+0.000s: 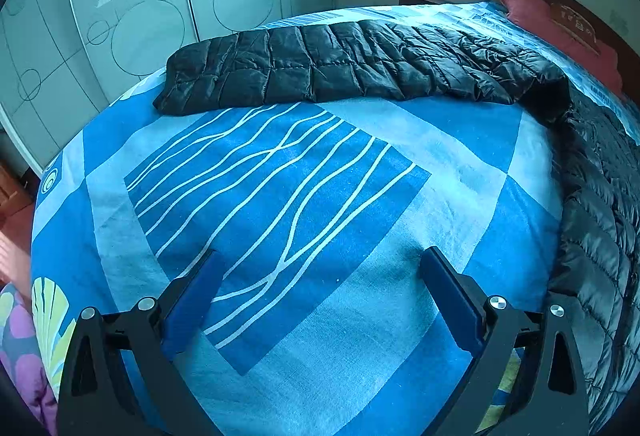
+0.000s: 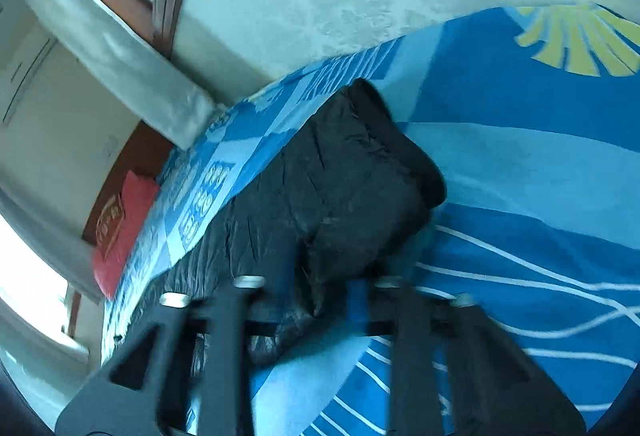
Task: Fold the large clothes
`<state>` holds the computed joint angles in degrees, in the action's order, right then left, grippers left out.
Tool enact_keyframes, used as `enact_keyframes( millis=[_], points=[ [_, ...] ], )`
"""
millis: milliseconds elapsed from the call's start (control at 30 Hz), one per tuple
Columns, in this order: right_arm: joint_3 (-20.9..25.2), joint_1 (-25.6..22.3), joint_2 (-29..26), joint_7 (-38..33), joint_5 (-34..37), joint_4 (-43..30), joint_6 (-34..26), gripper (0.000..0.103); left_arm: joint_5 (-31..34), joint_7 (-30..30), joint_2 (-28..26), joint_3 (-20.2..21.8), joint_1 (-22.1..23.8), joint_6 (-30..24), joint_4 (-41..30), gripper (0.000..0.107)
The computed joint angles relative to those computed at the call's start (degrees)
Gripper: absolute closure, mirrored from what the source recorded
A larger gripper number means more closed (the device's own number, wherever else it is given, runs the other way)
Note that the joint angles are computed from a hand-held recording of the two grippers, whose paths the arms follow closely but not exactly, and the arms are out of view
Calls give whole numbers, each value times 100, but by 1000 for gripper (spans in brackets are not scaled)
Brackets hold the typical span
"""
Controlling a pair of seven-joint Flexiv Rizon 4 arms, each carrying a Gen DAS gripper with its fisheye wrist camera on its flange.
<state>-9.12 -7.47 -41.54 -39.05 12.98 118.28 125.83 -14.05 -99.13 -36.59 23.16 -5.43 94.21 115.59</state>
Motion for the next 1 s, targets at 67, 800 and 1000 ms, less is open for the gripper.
enact_keyframes(
  millis=[67,800,1000],
  points=[
    [-319,366,71,-208,237,16,-112,97,5,-9,-1,20,-18,-11,-1,9],
    [-2480,4736,-149,-2169,447,-2181,-2114,99,0,-23,-63,37,-36,158,28,8],
    [-1845,4651,-800,-1668,-520,-3476,-2889,99,-115,89,-68,-34,5,278,83,8]
  ],
)
